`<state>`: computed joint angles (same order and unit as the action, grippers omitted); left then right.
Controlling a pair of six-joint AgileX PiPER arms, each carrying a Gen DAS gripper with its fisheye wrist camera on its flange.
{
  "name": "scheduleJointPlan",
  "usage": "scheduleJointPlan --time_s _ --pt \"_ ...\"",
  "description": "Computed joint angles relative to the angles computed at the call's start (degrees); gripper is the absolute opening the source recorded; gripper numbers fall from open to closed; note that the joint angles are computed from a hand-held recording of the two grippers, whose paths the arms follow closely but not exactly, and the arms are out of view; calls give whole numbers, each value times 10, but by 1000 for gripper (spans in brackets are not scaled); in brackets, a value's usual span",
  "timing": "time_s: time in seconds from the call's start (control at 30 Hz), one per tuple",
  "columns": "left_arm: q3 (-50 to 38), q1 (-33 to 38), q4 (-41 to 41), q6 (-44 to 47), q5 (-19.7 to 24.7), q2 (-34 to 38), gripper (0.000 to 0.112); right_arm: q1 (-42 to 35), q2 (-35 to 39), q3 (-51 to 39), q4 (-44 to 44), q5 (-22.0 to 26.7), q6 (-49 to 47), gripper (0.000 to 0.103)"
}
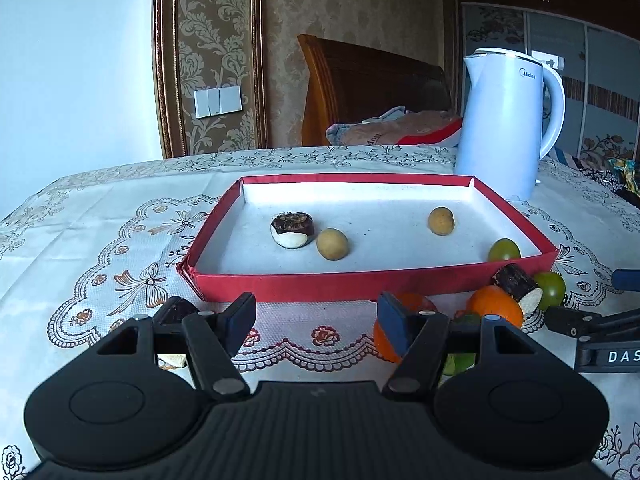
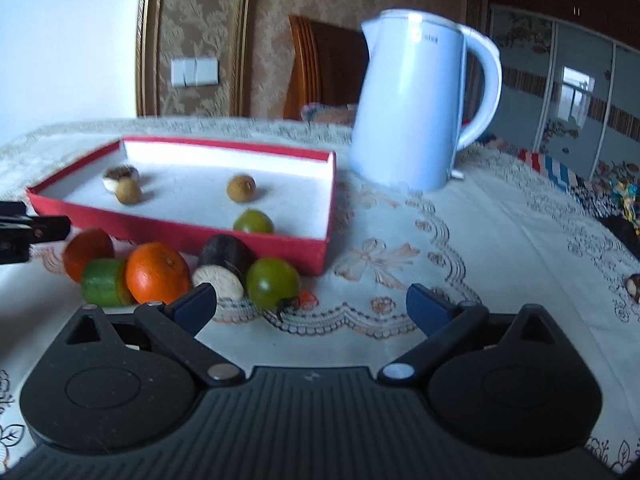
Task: Organize fruits
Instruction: 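Move both open tools back toward the loose fruits beside the tray, then grasp the orange with the left tool while the right tool grasps a green tomato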
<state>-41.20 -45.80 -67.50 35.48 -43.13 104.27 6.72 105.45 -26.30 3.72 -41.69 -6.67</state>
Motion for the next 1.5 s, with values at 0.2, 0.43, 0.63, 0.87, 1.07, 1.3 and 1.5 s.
scheduleJointPlan --time_s 0.2,0.43,0.63,0.87,1.07,1.3,1.5 --pt "-2 1 -1 6 4 1 67 26 14 -26 94 22 -66 100" --pt "-6 4 -4 11 12 2 67 -7 28 -76 48 86 -26 101" --pt "-7 1 -5 13 7 6 67 -21 35 -96 5 112 17 103" --pt "10 13 52 -51 19 -7 67 -32 37 -99 -31 118 51 103" --pt "-2 36 144 -125 62 -7 67 -32 37 -99 -31 118 52 103" --pt "-43 21 59 -11 78 20 74 -32 37 -99 -32 118 53 103" --pt "-11 -10 -20 19 -34 11 80 -33 37 -98 -36 118 58 103"
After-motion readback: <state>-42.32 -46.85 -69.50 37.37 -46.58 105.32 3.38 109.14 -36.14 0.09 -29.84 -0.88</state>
